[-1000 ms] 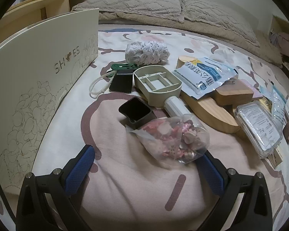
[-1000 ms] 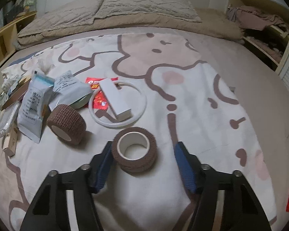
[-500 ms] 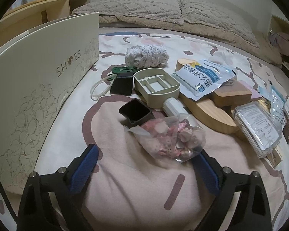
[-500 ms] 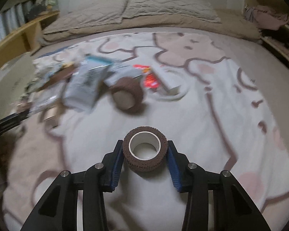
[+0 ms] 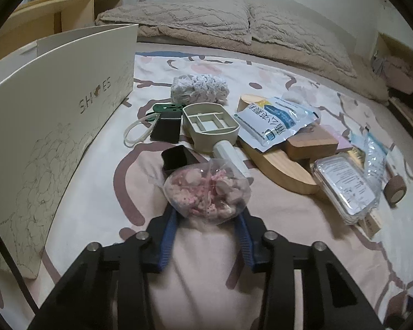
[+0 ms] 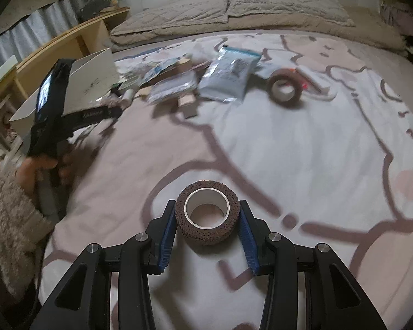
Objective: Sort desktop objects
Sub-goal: 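Grasp the clear bag of pink trinkets with the left gripper and lift it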
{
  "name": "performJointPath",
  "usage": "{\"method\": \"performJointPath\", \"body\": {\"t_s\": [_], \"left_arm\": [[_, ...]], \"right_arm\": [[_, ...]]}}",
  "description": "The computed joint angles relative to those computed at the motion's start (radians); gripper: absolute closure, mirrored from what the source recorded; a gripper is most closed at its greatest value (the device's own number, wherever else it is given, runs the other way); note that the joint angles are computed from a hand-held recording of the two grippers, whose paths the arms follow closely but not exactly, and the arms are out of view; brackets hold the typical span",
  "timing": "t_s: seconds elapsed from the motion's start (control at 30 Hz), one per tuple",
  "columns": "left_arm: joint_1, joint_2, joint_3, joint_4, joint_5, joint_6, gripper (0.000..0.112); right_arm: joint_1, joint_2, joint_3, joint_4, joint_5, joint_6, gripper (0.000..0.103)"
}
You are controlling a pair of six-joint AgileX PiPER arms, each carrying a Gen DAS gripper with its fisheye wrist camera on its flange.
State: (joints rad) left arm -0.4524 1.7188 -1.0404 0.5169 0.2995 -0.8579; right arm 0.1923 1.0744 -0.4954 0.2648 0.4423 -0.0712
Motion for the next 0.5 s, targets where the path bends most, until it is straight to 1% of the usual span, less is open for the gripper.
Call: {"method": "performJointPath", "body": {"t_s": [0.07,0.13,0.27,0.3,0.33,0.47,0.5], "left_arm": [[0.012,-0.017,0.013,-0.093,-0.013,0.096,0.076],[0.013,-0.036,0.029,-0.126,-0.017,0.139,0.076],[-0.004,-0.094,0.081,-0.173,-0.023,0.209,0.077],[-0.012,-0.111,0.097,-0.185,-0.023,0.23,0.077],[-0.025,-0.134,0.115,-0.193,-0.018,0.249,0.077],[-0.06,-0.217,0.181,-0.277,0.002,0.358,0.077],[-0.066,-0.236,0.196,-0.298,0.008,0.383,0.077]], "right_arm": [[0.019,0.001,0.025,-0.034,-0.038,0.047,0.059],[0.04,-0.002,0.044,-0.072,-0.07,0.104,0.059],[0.13,-0.005,0.079,-0.346,-0.133,0.391,0.059],[0.136,-0.007,0.083,-0.368,-0.139,0.416,0.059],[0.132,-0.011,0.09,-0.357,-0.148,0.404,0.059],[0.096,-0.017,0.102,-0.223,-0.169,0.264,0.059],[0.096,-0.018,0.103,-0.215,-0.17,0.258,0.059]]}}
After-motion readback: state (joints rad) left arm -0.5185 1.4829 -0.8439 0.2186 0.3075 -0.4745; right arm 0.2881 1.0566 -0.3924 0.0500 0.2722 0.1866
